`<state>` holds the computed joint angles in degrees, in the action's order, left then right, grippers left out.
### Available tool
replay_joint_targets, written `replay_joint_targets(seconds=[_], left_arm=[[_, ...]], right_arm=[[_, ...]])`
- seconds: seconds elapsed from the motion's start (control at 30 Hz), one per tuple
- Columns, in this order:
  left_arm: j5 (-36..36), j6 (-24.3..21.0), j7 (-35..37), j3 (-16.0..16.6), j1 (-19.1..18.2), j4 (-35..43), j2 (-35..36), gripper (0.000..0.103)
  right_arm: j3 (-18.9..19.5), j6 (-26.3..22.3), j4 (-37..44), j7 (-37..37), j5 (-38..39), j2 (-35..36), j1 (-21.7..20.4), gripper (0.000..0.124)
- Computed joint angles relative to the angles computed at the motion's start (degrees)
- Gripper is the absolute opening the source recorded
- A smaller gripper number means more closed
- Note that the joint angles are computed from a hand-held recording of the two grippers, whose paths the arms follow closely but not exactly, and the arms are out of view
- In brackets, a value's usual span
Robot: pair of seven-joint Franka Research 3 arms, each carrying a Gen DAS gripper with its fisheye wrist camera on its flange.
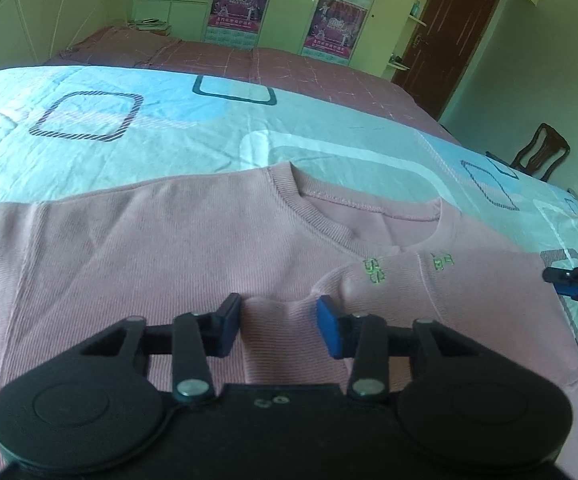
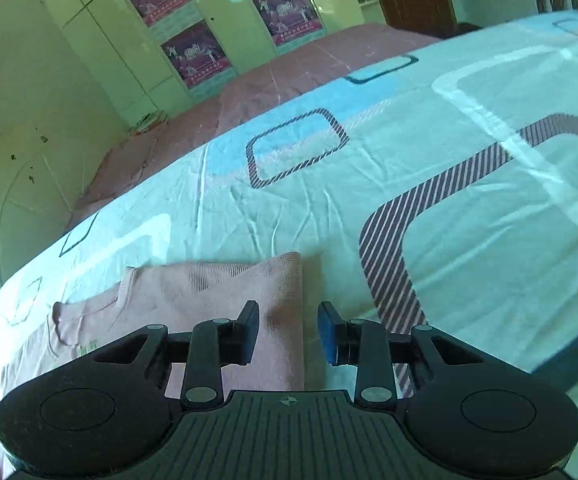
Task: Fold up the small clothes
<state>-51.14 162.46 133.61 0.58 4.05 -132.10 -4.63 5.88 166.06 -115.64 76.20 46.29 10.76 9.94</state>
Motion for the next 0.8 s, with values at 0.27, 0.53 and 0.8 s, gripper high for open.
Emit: replay_joint_targets(seconds=[0.27, 0.53, 0.8], left_arm=[[-12.24, 5.19, 10.67, 0.73, -1.26, -2.06, -0.38, 0.012], [-1.94, 12.95, 7.72, 0.35, -8.55, -3.84, -3.69, 0.075], [22.62, 9.1, -12.9, -2.32, -7.49, -9.61, -5.85, 0.04]], right_arm=[[-5.62, 4.75, -2.3, 12.83, -21.86, 0.52, 4.83, 0.01], [-4.86, 4.43, -0.47, 14.78, -32.78, 0.56, 5.45, 0.011], [-6.02, -1.85, -7.4, 19.23, -44.18, -6.27, 7.48, 0.011]])
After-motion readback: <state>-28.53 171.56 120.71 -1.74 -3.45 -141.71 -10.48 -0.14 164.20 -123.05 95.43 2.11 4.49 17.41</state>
